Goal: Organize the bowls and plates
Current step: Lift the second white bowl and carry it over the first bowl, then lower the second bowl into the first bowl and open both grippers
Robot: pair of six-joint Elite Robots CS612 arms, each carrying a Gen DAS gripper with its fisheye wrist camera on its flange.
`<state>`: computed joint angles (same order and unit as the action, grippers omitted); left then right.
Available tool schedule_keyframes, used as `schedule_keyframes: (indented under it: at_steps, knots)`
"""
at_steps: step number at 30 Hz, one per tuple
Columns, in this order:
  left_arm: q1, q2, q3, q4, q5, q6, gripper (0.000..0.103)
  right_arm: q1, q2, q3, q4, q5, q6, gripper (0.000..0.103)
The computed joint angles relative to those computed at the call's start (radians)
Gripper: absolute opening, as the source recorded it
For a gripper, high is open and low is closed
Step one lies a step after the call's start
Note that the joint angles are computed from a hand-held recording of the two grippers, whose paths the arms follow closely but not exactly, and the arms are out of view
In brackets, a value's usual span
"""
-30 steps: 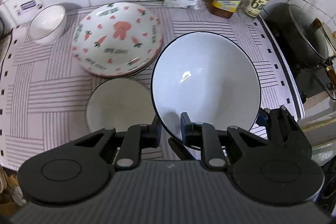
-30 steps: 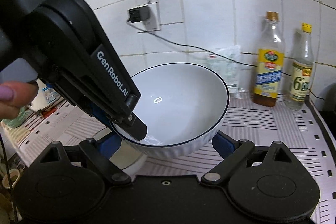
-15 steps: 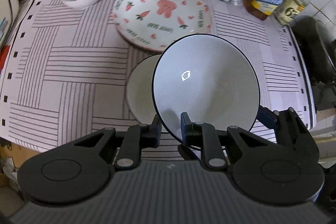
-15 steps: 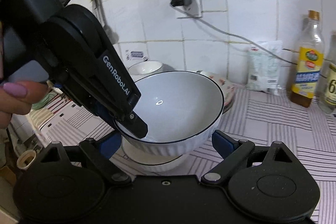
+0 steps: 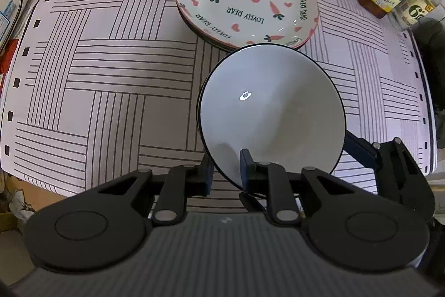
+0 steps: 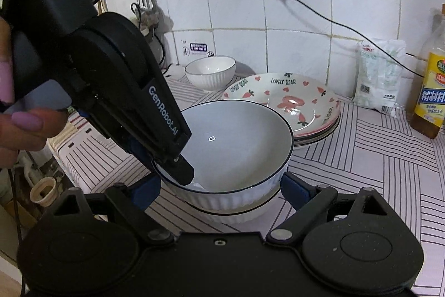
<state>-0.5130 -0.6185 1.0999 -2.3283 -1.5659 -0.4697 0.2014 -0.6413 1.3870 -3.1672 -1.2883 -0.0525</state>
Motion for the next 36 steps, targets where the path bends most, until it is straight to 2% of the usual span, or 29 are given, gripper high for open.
schedule_keyframes:
  at_steps: [10,20,23,26,33,36]
  knots:
    - [0.002,0.019,-0.027,0.028,-0.001,-0.014,0.020,0.018,0.008,-0.032,0.079,-0.065,-0.029,0.096]
    - [-0.005,0.014,-0.006,-0.006,0.030,0.007,0.021,0.035,0.021,-0.060,0.102,-0.146,-0.045,0.096]
    - [-0.003,0.001,0.018,-0.042,0.021,0.010,0.021,0.039,0.018,-0.057,0.108,-0.165,-0.050,0.096]
    - [-0.006,-0.019,0.049,-0.079,0.045,0.023,0.022,0.041,0.005,-0.041,0.113,-0.171,-0.058,0.096]
    - [-0.004,-0.076,0.137,-0.170,0.056,0.048,0.022,0.043,-0.029,0.003,0.089,-0.155,-0.037,0.096]
    - [0.000,-0.102,0.174,-0.200,0.061,0.051,0.022,0.040,-0.037,0.009,0.087,-0.119,-0.035,0.096]
